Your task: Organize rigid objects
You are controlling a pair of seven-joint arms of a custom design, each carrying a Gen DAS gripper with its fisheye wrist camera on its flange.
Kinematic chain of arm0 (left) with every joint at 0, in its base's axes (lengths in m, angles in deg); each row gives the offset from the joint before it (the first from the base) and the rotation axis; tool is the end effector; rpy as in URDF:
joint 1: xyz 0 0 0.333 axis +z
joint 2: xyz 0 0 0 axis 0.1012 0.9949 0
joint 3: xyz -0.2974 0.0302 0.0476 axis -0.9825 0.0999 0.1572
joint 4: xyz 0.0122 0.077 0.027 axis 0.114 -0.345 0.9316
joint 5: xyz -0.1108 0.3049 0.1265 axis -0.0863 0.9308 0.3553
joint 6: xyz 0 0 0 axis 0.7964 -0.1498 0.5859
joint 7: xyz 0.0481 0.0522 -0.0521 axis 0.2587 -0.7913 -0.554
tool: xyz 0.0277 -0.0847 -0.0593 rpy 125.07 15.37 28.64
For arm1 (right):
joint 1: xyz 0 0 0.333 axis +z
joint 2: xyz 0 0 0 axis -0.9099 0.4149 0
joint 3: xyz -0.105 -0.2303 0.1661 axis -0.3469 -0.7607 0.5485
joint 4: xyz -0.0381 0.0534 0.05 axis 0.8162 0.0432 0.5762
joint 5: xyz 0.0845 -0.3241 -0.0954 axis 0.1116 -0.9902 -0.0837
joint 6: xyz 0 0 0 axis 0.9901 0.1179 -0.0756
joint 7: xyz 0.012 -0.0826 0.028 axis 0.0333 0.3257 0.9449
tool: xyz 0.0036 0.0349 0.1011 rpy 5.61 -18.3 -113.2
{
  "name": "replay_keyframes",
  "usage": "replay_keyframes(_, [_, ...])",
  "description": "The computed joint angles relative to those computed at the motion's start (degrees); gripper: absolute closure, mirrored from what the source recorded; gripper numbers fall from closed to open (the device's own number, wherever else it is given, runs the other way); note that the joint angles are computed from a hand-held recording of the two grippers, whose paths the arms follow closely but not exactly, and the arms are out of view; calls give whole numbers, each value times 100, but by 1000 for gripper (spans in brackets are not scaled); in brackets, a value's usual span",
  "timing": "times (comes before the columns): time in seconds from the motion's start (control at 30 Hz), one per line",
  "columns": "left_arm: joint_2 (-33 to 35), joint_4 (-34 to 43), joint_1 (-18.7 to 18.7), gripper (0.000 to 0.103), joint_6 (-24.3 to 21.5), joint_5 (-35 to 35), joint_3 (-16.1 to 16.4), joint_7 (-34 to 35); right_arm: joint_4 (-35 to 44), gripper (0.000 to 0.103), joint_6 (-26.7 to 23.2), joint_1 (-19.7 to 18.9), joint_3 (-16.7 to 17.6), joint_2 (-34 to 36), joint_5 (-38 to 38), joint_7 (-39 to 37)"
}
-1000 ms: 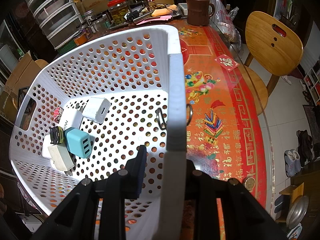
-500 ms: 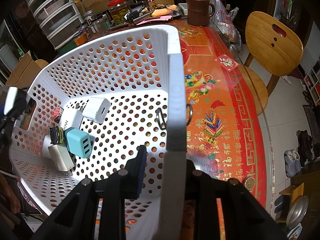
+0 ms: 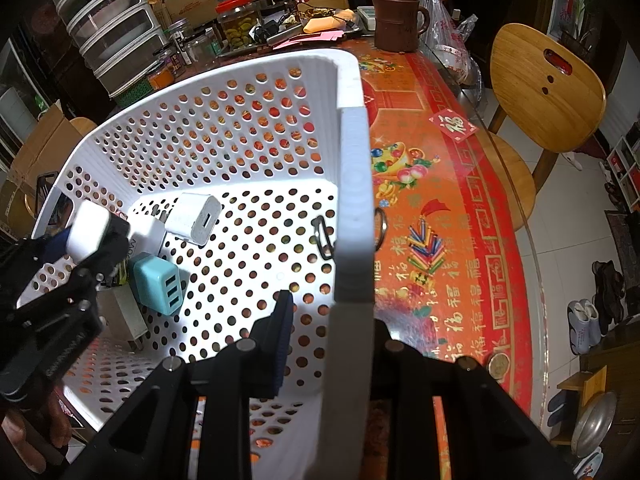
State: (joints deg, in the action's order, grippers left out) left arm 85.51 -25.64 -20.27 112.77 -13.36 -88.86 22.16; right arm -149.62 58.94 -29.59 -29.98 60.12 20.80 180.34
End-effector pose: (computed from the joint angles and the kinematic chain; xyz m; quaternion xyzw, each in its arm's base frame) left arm 0.4272 -0.3891 0.5522 -0.5513 0.7746 -0.1865 0.2475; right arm 0.3808 0.4224 0.5559 -0.6703 0.7066 -0.1088 0.1989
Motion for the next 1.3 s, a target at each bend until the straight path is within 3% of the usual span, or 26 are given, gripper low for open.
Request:
replay_keyframes(0.03, [-7,-11,-5,51,7,84,3,-19,-1,76,3,0,-1,1,-4,1])
replay_keyframes(0.1, [-84,-69,-5,14,69,219,8,-48,16,76,-17,0,-2,10,4,-4])
replay_keyframes(0.17, [-265,-227,-23,1,161,685,13,-359,30,76,-32,2,-1,14,5,-8])
replay_keyframes(0.37, [-626,-536,107,1,294,717,2,-295,66,76,-50,7,-2,30,6,-7])
replay_keyframes(0.57, [-1117,-1150,279,1,1022,190,90,-128,90,75,-82,15,-2,40,-37,14])
replay_keyframes(0.63, [-1389,-1461,330,1,1380,-90,165,-123,143,51,-153,40,5,71,-147,53])
replay_keyframes(0.67, [-1486,-1564,351,1,1520,-160,171,-146,224,26,-300,77,17,110,-263,146])
replay_keyframes(0.7, [-1676,-1759,354,1,1745,-290,219,-98,277,10,-424,140,34,123,-500,289])
replay_keyframes(0.8, [-2389,-2395,470,1,2256,-178,214,-300,364,8,-918,390,136,-17,-1280,810])
replay_keyframes(0.9, [-3193,-3000,538,1,2498,-40,177,-590,79,8,-959,609,327,-457,-2047,1539])
replay_keyframes(1.0, [-4005,-3600,128,1,2603,-449,456,-516,-182,6,-1186,855,723,-845,-2864,2362])
replay_keyframes(1.1, [-4825,-4011,-111,1,2183,-701,389,-574,-196,1,-1627,1122,1111,-938,-3304,2771])
replay_keyframes(1.17, [-5388,-4159,-200,1,1547,-783,153,-724,-115,1,-2089,1363,1384,-914,-3553,3131])
replay_keyframes(1.3, [-6471,-4551,-810,1,817,-973,-105,-854,162,0,-2955,1957,1796,-716,-4133,3741])
